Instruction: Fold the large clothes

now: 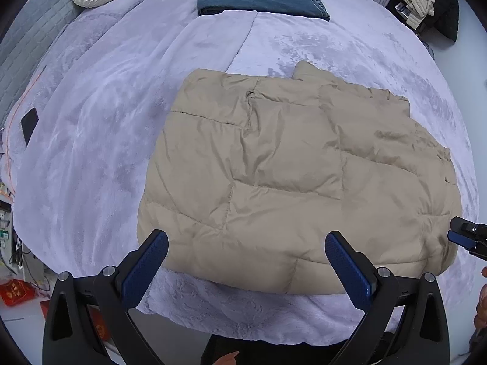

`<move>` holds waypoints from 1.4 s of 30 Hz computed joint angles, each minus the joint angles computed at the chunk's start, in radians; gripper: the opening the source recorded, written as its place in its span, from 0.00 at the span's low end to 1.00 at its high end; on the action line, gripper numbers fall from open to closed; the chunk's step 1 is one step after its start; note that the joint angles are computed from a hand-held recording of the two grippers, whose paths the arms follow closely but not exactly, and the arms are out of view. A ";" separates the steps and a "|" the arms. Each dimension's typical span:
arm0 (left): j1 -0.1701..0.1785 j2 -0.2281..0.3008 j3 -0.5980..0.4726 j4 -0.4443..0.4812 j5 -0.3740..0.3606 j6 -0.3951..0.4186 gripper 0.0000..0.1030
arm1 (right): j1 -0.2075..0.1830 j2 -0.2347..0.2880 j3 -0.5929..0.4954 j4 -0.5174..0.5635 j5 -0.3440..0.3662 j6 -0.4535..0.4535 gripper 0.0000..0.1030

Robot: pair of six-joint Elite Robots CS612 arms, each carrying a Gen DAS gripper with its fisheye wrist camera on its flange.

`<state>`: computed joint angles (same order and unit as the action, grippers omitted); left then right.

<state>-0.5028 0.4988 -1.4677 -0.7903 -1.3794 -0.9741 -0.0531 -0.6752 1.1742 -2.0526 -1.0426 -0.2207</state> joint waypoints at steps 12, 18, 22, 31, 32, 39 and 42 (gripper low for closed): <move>0.036 0.021 -0.009 -0.034 -0.034 0.089 1.00 | 0.026 -0.003 0.017 -0.067 0.004 0.059 0.81; 0.080 0.036 -0.003 -0.058 -0.088 0.179 1.00 | 0.057 -0.014 0.056 -0.134 -0.020 0.163 0.82; 0.108 0.053 -0.005 -0.065 -0.121 0.211 1.00 | 0.076 -0.011 0.064 -0.149 -0.040 0.229 0.83; 0.148 0.092 -0.028 -0.115 -0.246 0.222 1.00 | 0.105 0.010 0.036 -0.159 -0.050 0.273 0.83; 0.150 0.094 -0.027 -0.117 -0.251 0.222 1.00 | 0.108 0.014 0.031 -0.166 -0.048 0.277 0.83; 0.163 0.108 -0.024 -0.150 -0.284 0.241 1.00 | 0.134 0.047 -0.019 -0.183 -0.063 0.278 1.00; 0.181 0.125 -0.038 -0.195 -0.314 0.272 1.00 | 0.140 0.081 -0.076 -0.097 -0.075 0.290 1.00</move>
<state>-0.3222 0.6240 -1.5060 -0.9851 -1.6938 -0.7025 0.0873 -0.5937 1.0982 -2.1499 -1.1181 0.0696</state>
